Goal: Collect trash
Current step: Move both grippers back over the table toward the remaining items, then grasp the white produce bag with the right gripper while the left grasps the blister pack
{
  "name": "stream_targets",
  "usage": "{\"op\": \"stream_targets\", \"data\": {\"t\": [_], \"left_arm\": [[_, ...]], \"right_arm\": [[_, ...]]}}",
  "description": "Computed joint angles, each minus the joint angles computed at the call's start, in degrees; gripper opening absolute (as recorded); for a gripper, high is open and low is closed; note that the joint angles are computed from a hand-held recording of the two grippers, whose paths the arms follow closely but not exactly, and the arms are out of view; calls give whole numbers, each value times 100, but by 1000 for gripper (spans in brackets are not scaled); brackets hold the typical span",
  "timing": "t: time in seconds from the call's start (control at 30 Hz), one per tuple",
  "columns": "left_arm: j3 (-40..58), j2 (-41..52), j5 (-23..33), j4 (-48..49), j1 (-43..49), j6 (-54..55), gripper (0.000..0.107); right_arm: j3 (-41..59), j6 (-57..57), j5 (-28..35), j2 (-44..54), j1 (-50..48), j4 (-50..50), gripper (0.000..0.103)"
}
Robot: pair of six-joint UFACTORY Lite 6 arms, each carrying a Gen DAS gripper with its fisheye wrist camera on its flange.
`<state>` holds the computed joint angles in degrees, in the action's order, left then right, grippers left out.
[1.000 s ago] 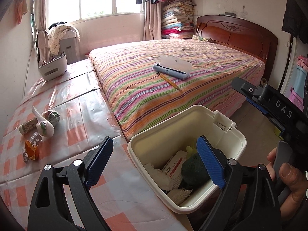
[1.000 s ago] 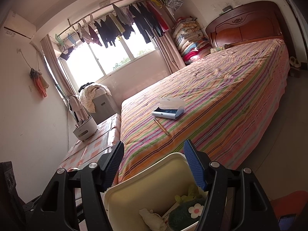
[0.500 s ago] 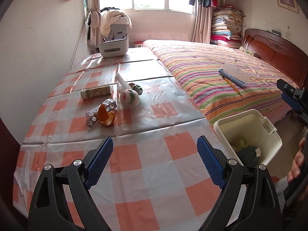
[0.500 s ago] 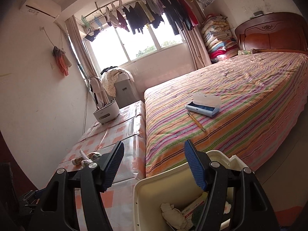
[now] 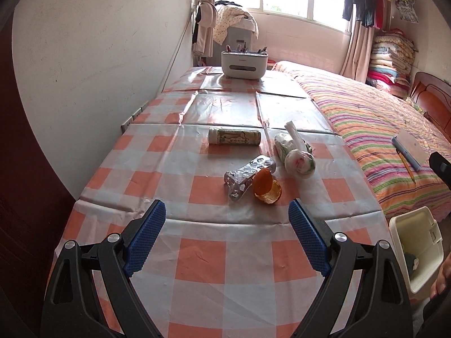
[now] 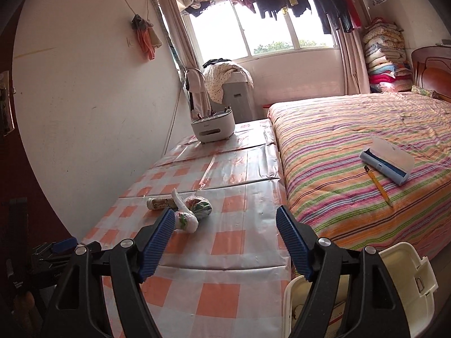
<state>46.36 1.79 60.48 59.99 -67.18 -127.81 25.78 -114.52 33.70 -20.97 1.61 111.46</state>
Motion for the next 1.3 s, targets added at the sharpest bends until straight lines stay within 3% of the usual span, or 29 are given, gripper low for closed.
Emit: {"op": "stream_targets", "data": {"t": [0.17, 0.33, 0.53, 0.9, 1.03, 1.3], "left_arm": [[-291, -268, -781, 594, 1260, 220, 88], [-509, -292, -1732, 1119, 2260, 188, 88], [-663, -178, -2683, 1590, 3029, 103, 88], [-151, 454, -3317, 1799, 3776, 583, 88], [166, 882, -3531, 1781, 3931, 694, 88], [862, 1673, -3867, 1278, 3910, 1533, 88]], "right_arm": [[1013, -1174, -659, 1489, 1322, 1457, 72], [2095, -1648, -1076, 2822, 2019, 2013, 72], [3490, -702, -1637, 4193, 2443, 1143, 72], [5379, 2647, -2118, 5848, 2714, -2148, 71], [5679, 3685, -1904, 6123, 2617, -3295, 38], [5073, 2469, -1443, 5750, 2274, -2018, 35]]}}
